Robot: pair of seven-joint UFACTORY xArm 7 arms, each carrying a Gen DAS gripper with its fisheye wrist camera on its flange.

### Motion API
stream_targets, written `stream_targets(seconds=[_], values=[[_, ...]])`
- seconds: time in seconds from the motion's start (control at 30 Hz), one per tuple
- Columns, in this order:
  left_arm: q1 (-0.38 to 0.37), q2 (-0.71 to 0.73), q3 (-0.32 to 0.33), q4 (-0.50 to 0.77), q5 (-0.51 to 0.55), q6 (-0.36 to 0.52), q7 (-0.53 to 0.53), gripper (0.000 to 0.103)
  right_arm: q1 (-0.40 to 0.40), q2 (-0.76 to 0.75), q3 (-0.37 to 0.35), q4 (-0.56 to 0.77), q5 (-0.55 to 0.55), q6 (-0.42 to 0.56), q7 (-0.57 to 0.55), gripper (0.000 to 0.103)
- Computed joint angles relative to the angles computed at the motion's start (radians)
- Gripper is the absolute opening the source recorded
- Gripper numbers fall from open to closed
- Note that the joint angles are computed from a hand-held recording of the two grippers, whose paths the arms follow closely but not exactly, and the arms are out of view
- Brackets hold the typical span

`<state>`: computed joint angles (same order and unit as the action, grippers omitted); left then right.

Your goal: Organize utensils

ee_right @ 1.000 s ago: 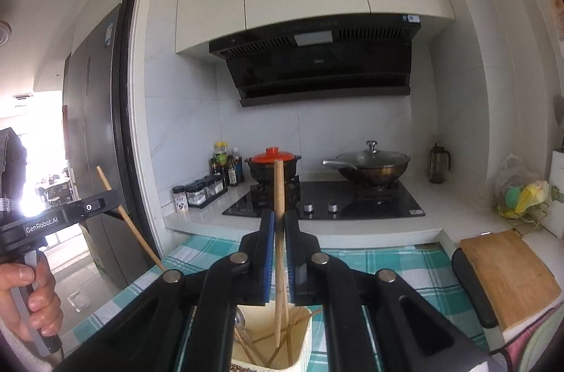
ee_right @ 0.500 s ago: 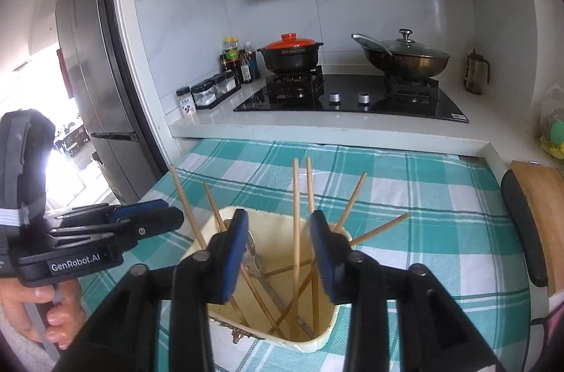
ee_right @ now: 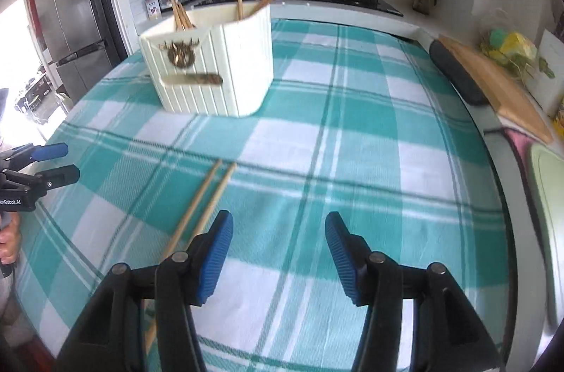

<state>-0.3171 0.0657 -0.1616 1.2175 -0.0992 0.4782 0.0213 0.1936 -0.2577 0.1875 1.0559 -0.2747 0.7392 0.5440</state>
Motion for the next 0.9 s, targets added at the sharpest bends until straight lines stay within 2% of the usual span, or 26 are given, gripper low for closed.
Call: stream_targets(seconds=[0.1,0.23,0.47,0.9], values=[[-0.023,0.004,-0.006,-0.041,0.069,-0.042,-0.062,0.091,-0.009,-0.066,0.029,-0.105,-0.033,-0.01,0.103,0.056],[-0.04,0.025,-0.001,-0.043,0.145,-0.045,-0.141,0.093,-0.03,-0.105,0.063,-0.173,-0.087,-0.03,0.206,0.056],[-0.05,0.047,0.005,-0.017,0.216,-0.013,-0.198,0.102,-0.023,-0.086,0.061,-0.157,-0.114,-0.018,0.226,0.056],[-0.048,0.048,0.003,-0.016,0.219,-0.009,-0.193,0.103,-0.018,-0.085,0.054,-0.156,-0.12,-0.017,0.226,0.056]])
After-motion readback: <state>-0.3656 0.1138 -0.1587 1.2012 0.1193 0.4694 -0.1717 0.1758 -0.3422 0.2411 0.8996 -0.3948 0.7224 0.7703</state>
